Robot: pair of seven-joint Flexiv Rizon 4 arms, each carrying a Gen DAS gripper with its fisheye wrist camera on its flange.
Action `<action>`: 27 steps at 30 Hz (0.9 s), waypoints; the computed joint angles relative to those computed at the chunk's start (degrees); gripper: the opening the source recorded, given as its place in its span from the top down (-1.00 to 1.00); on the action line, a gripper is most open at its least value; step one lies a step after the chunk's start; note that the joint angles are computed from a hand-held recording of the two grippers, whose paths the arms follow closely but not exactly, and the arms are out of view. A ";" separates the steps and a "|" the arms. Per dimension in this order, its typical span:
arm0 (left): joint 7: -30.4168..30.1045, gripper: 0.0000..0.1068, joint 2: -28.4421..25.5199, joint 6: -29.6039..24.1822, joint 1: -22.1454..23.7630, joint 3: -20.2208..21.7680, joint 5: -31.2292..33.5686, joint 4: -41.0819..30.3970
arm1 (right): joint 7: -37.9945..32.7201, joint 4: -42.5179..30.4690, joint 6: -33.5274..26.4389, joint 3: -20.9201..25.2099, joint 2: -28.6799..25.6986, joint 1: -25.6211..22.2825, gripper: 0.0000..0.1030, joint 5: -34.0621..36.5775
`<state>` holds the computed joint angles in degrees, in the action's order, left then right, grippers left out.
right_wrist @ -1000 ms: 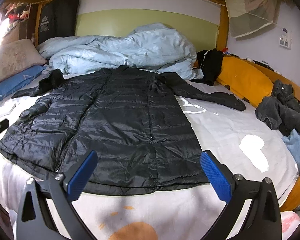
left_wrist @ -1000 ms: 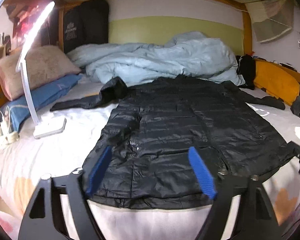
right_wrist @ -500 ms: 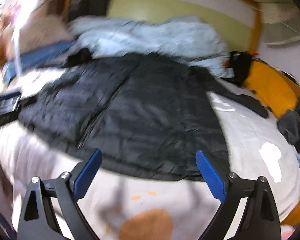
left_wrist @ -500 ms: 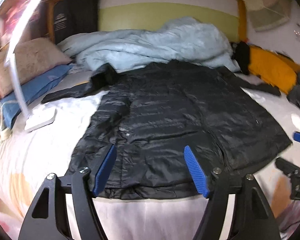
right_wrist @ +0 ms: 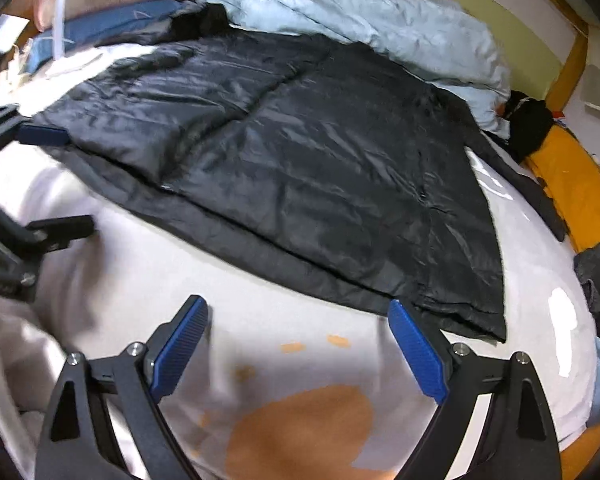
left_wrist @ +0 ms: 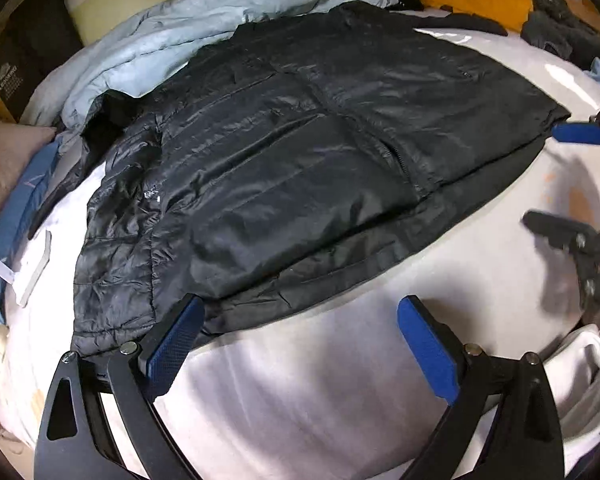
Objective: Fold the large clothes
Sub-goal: 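Lower both tools to the coat hem and close both grippers on it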
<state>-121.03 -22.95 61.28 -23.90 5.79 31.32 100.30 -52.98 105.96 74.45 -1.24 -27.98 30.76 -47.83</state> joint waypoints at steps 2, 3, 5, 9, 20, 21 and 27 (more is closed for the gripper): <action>-1.62 -0.84 0.05 -1.16 0.03 0.60 -0.31 -0.23 | 2.91 -0.22 -0.90 -2.23 -0.24 1.30 -0.77 -2.32; -3.24 -0.84 -0.09 -2.28 -0.17 1.21 -0.02 -0.69 | 4.25 -0.45 -1.32 -2.87 -0.46 1.54 -0.77 -3.24; -6.49 -0.89 -0.21 -4.21 -0.26 2.31 1.14 -1.52 | 5.74 -1.17 -1.95 -3.02 -0.94 1.17 -0.77 -3.91; -11.81 -0.89 -0.66 -5.92 0.11 3.78 4.36 -3.07 | 16.03 -2.73 -2.78 -7.37 -1.71 2.49 -0.73 -11.01; -27.38 0.57 0.70 -12.41 1.42 5.21 14.21 -4.76 | 25.77 -7.43 -6.84 -5.23 -3.20 -2.52 0.76 -10.41; -28.61 0.67 1.41 -9.34 2.84 4.75 14.03 -3.52 | 26.59 -7.33 -6.58 -5.13 -3.02 -2.70 0.80 -10.35; -41.27 0.92 7.57 -8.27 -1.66 5.88 30.58 -2.13 | 43.58 -2.98 0.94 -11.09 1.46 -1.61 0.89 -29.15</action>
